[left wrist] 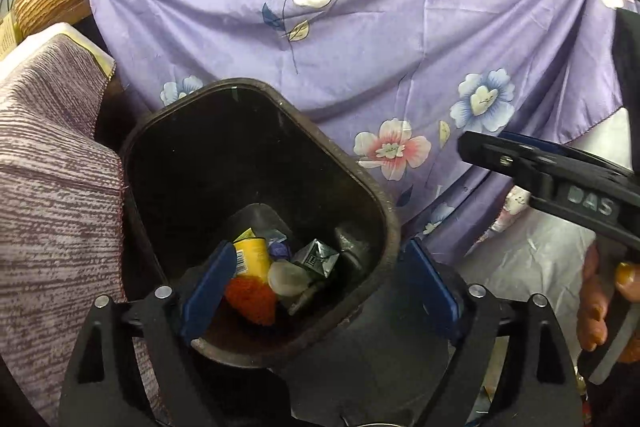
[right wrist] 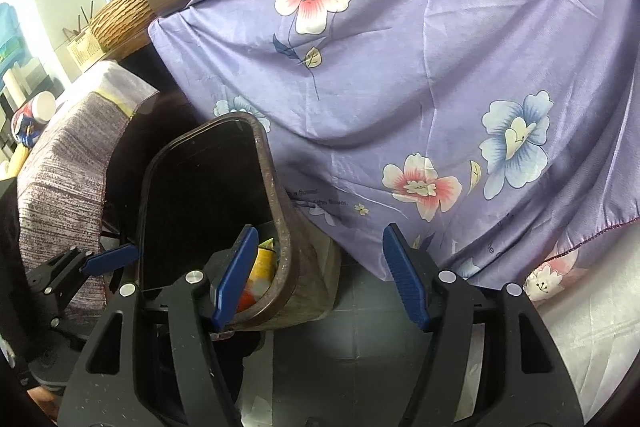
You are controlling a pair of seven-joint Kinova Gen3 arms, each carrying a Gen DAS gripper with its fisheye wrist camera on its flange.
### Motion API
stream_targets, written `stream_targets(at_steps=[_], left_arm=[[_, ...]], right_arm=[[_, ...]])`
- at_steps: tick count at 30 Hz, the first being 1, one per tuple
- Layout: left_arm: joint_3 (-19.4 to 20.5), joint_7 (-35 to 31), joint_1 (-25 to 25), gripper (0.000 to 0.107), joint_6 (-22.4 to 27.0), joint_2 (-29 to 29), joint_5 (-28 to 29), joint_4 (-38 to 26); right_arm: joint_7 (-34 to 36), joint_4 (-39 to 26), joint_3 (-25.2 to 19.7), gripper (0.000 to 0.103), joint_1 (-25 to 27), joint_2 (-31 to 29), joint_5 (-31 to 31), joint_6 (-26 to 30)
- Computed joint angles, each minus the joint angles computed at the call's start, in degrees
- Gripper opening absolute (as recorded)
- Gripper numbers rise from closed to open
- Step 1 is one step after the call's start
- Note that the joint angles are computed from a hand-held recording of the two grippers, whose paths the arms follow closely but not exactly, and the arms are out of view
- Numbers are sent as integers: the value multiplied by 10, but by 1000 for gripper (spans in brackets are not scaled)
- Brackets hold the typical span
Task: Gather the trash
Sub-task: 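Return to the table and grasp the orange-and-white drink bottle with the right tool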
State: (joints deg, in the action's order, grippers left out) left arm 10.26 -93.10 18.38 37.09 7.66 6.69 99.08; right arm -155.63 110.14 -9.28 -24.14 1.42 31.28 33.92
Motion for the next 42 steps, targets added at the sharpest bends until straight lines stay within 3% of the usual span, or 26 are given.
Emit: stream_targets(at_steps=[15,22,25,30,36,42], left_arm=[[-12,-52,-7,97,-7,-139,57,49],[-24,-66,-17,98,22,-199,36,54],[-35,-68,-33,98,40,-223,30,55],[-78,-91,-55,98,69,-256,45,55],[-95,-86,-116,98,78,-306,3,70],[-142,-89,-166,98,92,-330,-17,74]], right_arm=[[29,-26,-2,66,-9,9,-22,-6],[74,-66,-8,66,-27,19,-46,-6],[92,-86,-10,75,-40,26,-56,-8],[142,-147,-21,76,-76,48,-59,5],[226,-222,-25,76,-114,81,-103,13],[315,-312,-26,76,-156,132,-140,36]])
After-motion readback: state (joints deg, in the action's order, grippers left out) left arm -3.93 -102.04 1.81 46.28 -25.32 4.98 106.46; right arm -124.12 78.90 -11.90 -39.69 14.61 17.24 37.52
